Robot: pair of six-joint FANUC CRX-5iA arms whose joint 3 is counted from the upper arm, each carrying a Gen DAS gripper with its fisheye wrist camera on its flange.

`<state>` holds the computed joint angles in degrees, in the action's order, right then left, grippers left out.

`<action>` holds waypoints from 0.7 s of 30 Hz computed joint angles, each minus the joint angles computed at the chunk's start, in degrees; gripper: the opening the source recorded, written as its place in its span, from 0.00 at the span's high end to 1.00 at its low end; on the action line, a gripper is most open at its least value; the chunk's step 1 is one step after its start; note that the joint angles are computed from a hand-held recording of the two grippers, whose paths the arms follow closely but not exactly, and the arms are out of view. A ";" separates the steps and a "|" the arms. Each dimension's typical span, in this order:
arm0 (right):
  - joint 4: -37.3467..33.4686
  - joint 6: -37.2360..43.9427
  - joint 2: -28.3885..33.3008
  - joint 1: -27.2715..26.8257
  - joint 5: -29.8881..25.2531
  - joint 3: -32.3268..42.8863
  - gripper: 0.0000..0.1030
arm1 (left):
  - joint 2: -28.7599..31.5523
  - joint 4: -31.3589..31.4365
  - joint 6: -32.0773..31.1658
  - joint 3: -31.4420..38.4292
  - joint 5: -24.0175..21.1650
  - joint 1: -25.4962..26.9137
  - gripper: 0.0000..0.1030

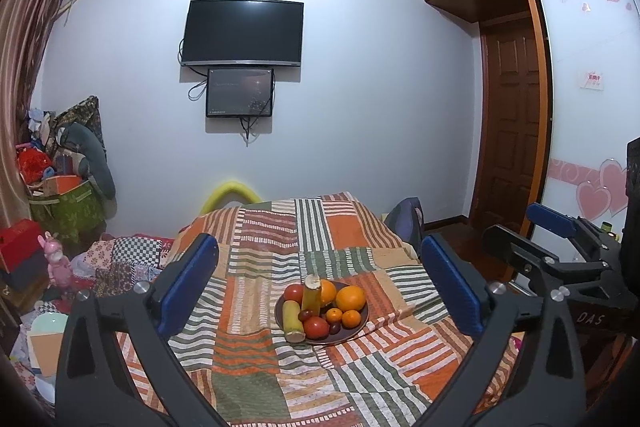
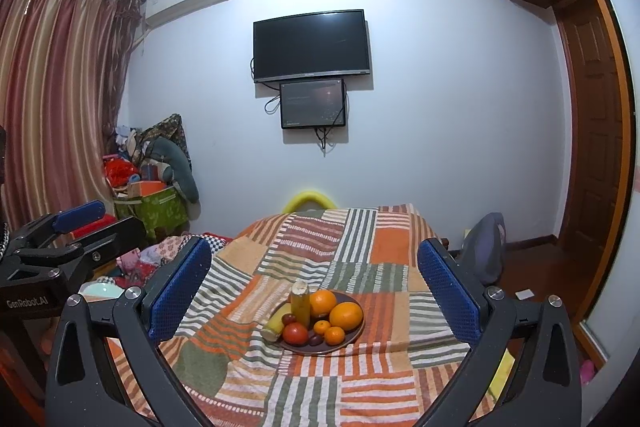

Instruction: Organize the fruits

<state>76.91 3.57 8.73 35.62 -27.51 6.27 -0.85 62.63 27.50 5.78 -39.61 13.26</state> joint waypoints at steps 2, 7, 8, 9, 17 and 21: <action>-0.06 -0.02 -0.04 0.00 0.00 -0.04 0.00 | 0.07 -0.08 -0.02 0.06 -0.27 0.04 0.00; -0.25 0.20 -0.06 0.03 -0.22 -0.06 0.00 | 0.31 -0.67 0.51 0.27 -0.38 0.01 0.00; -0.26 0.20 -0.07 0.01 -0.16 -0.07 0.00 | 0.38 -0.86 0.73 0.34 -0.32 0.00 0.00; -0.22 0.14 -0.15 0.02 -0.21 -0.14 0.00 | 0.45 -0.90 0.84 0.39 -0.36 0.04 0.00; 0.06 -0.01 -0.06 0.01 -0.40 -0.03 0.00 | 0.94 -1.71 1.77 0.89 -0.78 0.18 0.00; -0.57 0.39 0.01 0.12 -0.53 0.15 0.00 | 1.01 -1.98 2.18 0.98 -0.88 0.22 0.00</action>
